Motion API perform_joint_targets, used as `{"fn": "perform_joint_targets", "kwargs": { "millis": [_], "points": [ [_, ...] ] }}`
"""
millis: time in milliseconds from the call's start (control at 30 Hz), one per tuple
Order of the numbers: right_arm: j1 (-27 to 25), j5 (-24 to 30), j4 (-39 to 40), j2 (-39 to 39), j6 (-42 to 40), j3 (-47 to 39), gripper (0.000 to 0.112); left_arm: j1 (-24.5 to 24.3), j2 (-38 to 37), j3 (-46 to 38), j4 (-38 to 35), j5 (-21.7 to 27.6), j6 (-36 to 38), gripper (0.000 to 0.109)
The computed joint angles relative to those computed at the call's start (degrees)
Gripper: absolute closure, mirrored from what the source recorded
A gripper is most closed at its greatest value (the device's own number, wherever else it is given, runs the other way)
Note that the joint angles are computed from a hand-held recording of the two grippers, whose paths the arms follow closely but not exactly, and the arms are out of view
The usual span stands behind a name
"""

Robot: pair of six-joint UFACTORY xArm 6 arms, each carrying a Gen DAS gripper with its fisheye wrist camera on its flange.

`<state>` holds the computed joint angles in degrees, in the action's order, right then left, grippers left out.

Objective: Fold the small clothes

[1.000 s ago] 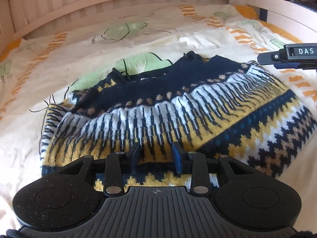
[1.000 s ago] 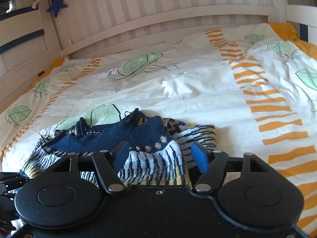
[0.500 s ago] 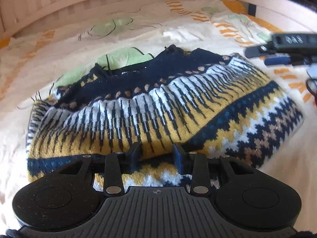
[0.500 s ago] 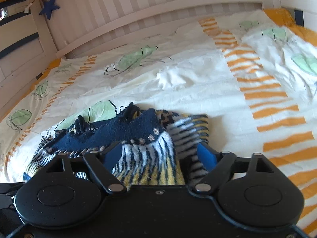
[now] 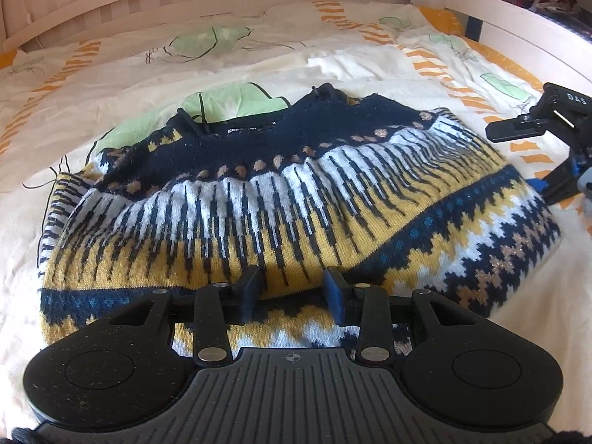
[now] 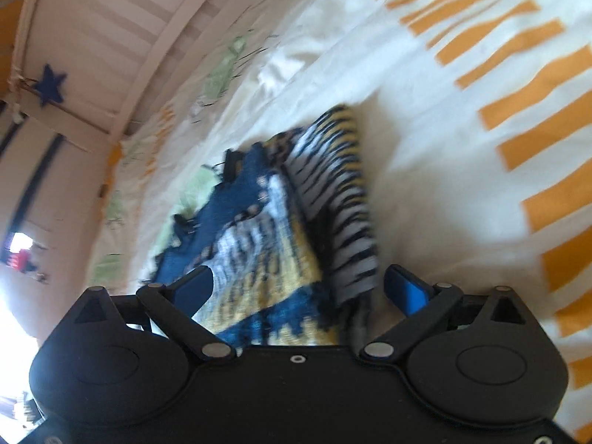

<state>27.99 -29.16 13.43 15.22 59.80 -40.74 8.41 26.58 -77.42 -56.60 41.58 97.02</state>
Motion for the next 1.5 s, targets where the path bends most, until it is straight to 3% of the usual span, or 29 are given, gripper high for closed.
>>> {"fn": "perform_joint_targets", "kwargs": {
  "millis": [300, 533, 633, 767, 900, 1167, 1333, 1500],
  "points": [
    [0.8, 0.3, 2.2, 1.3, -2.9, -1.7, 0.009, 0.5, 1.1, -2.7, 4.0, 3.4, -5.4, 0.065],
    [1.1, 0.7, 3.4, 1.8, -5.8, -2.3, 0.009, -0.1, 1.2, -4.6, 8.5, 4.9, -14.4, 0.061],
    [0.8, 0.6, 2.6, 2.0, -5.0, -2.3, 0.009, -1.5, 1.1, -4.7, 9.3, 2.6, -16.2, 0.060],
    [-0.1, -0.2, 0.1, 2.3, -2.4, -2.2, 0.009, -4.6, 1.8, -3.9, 8.3, -4.7, -14.8, 0.059],
    [-0.7, -0.6, -1.8, 2.4, -0.2, -2.0, 0.009, -6.6, 3.3, -4.8, 11.6, -8.4, -17.3, 0.053],
    [-0.8, -1.5, -2.2, 2.5, 0.4, -1.6, 0.009, -6.9, 3.8, -8.6, 14.6, -6.5, -25.8, 0.054],
    [-1.1, -1.3, -2.7, 2.6, 0.9, -1.9, 0.009, -8.3, 9.8, -16.7, 21.2, -5.1, -37.8, 0.054],
    [-1.2, -1.7, -3.0, 2.8, 1.3, -1.9, 0.009, -10.1, 11.6, -17.1, 24.0, -9.3, -39.7, 0.049]
  ]
}}
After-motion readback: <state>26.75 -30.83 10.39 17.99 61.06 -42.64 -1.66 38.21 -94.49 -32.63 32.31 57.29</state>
